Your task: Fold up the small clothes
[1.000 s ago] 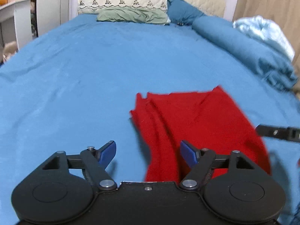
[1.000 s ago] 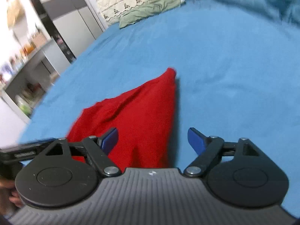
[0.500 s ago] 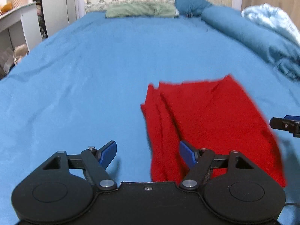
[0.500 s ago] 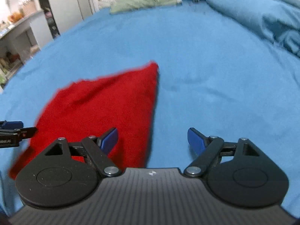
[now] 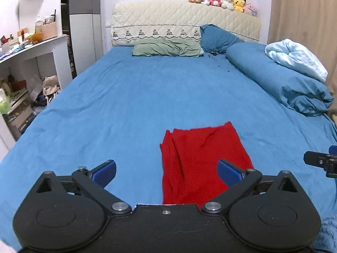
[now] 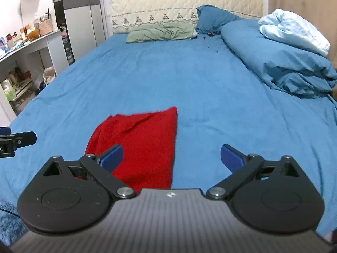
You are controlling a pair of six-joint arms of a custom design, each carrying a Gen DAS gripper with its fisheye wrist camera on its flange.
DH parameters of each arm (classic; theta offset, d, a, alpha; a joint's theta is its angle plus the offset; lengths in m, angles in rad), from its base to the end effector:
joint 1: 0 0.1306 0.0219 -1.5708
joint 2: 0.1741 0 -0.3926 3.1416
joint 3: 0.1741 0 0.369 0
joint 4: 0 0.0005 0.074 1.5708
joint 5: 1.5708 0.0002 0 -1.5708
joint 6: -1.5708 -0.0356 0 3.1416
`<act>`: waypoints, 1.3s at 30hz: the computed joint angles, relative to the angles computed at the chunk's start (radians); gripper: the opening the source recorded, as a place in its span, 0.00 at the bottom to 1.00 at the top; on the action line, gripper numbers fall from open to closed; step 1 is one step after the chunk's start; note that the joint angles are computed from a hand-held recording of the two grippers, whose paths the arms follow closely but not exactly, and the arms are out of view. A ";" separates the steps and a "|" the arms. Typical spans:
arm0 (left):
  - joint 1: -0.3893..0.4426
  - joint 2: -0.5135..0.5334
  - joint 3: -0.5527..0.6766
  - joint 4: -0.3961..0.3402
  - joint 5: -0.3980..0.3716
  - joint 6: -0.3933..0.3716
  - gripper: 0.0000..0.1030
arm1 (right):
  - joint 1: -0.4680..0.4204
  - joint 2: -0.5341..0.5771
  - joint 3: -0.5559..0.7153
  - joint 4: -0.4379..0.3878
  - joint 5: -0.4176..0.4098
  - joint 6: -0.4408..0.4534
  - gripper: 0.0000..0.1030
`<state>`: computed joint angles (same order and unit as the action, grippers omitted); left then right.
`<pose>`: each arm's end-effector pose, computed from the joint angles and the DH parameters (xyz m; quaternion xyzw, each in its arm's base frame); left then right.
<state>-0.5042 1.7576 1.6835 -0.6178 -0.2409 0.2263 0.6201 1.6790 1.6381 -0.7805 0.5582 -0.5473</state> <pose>0.5397 -0.2887 0.4012 0.0738 0.8969 -0.0493 0.4333 0.4758 0.3159 0.4162 0.0682 0.8977 -0.0200 0.4349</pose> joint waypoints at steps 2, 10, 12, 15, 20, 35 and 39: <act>-0.017 -0.033 -0.042 -0.006 -0.024 0.012 1.00 | 0.023 -0.024 -0.025 -0.023 0.015 -0.034 1.00; -0.051 -0.118 -0.165 0.003 -0.066 0.051 1.00 | 0.106 -0.057 -0.077 -0.123 0.082 -0.135 1.00; -0.058 -0.133 -0.190 0.011 -0.069 0.048 1.00 | 0.116 -0.059 -0.088 -0.130 0.077 -0.159 1.00; -0.068 -0.147 -0.213 0.022 -0.076 0.032 1.00 | 0.129 -0.059 -0.098 -0.142 0.073 -0.197 1.00; -0.076 -0.163 -0.238 0.047 -0.087 0.019 1.00 | 0.143 -0.060 -0.099 -0.160 0.084 -0.223 1.00; -0.084 -0.169 -0.250 0.064 -0.092 0.011 1.00 | 0.148 -0.064 -0.099 -0.166 0.084 -0.233 1.00; -0.084 -0.171 -0.249 0.061 -0.091 0.015 1.00 | 0.144 -0.067 -0.103 -0.165 0.081 -0.231 1.00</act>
<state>-0.5885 1.5868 1.4342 -0.5565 -0.3323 0.2408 0.7645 1.6115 1.5356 -0.9451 0.6396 -0.7781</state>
